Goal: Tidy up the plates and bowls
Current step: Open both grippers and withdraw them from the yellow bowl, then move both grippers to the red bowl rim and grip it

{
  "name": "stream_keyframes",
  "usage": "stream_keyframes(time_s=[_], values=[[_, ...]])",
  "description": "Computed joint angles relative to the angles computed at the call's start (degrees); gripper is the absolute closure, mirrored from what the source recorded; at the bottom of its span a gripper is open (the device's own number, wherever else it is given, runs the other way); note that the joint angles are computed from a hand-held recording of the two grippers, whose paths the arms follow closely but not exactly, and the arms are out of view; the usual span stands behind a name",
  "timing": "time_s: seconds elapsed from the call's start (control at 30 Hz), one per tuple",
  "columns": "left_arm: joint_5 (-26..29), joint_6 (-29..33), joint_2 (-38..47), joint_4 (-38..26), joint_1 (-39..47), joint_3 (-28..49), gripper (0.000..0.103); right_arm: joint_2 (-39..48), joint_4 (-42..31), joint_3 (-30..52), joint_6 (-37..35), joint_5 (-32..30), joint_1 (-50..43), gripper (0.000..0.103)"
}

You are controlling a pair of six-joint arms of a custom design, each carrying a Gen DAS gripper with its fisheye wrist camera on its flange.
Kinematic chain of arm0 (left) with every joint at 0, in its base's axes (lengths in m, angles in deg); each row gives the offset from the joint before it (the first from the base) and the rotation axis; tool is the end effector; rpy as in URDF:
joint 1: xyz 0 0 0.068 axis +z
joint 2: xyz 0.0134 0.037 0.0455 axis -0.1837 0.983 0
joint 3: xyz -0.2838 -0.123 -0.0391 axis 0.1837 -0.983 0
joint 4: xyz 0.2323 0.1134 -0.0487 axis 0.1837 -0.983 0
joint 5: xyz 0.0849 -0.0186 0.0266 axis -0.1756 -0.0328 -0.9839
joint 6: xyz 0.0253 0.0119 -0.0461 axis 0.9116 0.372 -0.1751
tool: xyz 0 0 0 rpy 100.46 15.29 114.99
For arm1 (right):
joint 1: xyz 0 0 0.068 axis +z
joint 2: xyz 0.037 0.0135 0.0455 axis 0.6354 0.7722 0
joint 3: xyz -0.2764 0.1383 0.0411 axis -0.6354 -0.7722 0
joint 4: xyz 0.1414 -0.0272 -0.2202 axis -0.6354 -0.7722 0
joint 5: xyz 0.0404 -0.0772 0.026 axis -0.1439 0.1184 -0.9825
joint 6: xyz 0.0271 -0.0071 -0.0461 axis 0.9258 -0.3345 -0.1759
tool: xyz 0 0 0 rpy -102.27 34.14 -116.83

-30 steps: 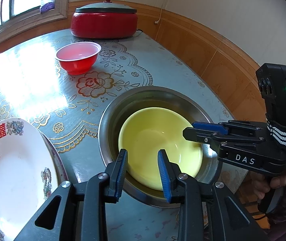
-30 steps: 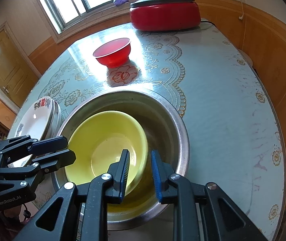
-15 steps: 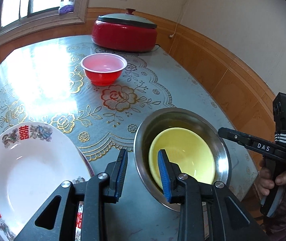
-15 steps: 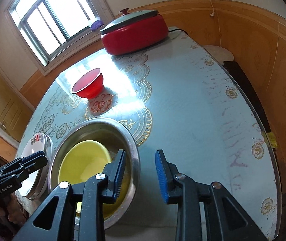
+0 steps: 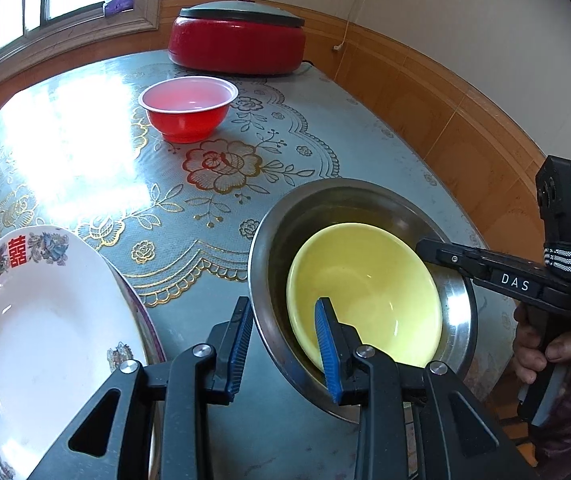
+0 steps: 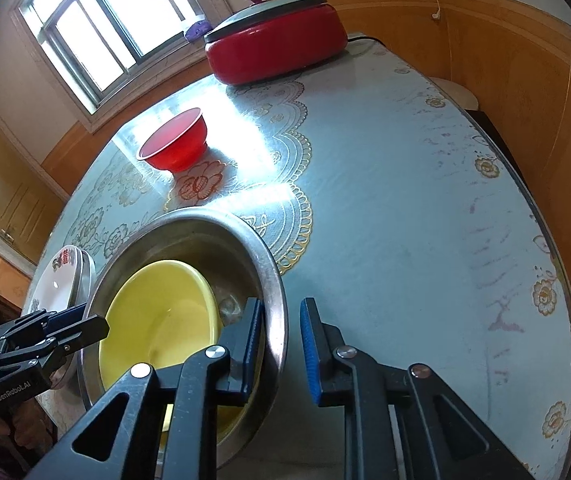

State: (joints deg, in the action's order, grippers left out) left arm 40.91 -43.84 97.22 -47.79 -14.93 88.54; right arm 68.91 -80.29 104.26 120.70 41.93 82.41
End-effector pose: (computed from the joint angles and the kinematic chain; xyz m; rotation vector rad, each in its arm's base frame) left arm 0.2972 -0.0401 0.2354 0.8676 2.4433 -0.5542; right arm 0.1855 0.1540 0.2147 0.5536 2.3978 0.3008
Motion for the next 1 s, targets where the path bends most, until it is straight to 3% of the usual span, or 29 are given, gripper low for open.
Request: stream_keyframes(time_s=[0.13, 0.2, 0.37, 0.5, 0.57, 0.7, 0.8, 0.87, 1.0], values=[[-0.9, -1.3, 0.3, 1.3, -0.5, 0.3, 0.071, 0.8, -0.6, 1.1, -2.3, -0.5, -1.0, 0.083], [-1.2, -1.6, 0.7, 1.5, -0.8, 1.0, 0.071, 0.7, -1.1, 1.6, -2.9, -0.3, -1.6, 0.072], [0.0, -4.2, 2.7, 0.7, 0.3, 4.7, 0.069, 0.1, -2.2, 3.8, -6.7, -0.2, -4.4, 0.064], [-0.7, -6.8, 4.8, 1.1, 1.0, 8.9, 0.068, 1.5, -0.9, 7.0, -11.8, -3.5, -8.2, 0.057], [-0.7, -8.1, 6.4, 0.4, 1.5, 11.8, 0.064, 2.8, 1.6, 8.6, -14.9, -7.0, -10.2, 0.05], [-1.7, -10.7, 9.9, -0.1, 1.6, 17.6, 0.058, 7.1, 9.8, 11.3, -19.1, -20.1, -15.6, 0.034], [-2.4, -12.5, 13.6, -1.9, 1.4, 22.7, 0.056, 11.9, 13.8, 14.8, -18.9, -27.6, -19.1, 0.033], [-2.0, -14.6, 16.8, -3.7, 1.6, 26.8, 0.047, 15.2, 17.3, 16.4, -17.1, -31.5, -21.1, 0.031], [-0.4, -18.6, 23.4, -6.9, 2.3, 35.5, 0.047, 22.3, 23.3, 19.8, -12.4, -40.5, -25.3, 0.03]])
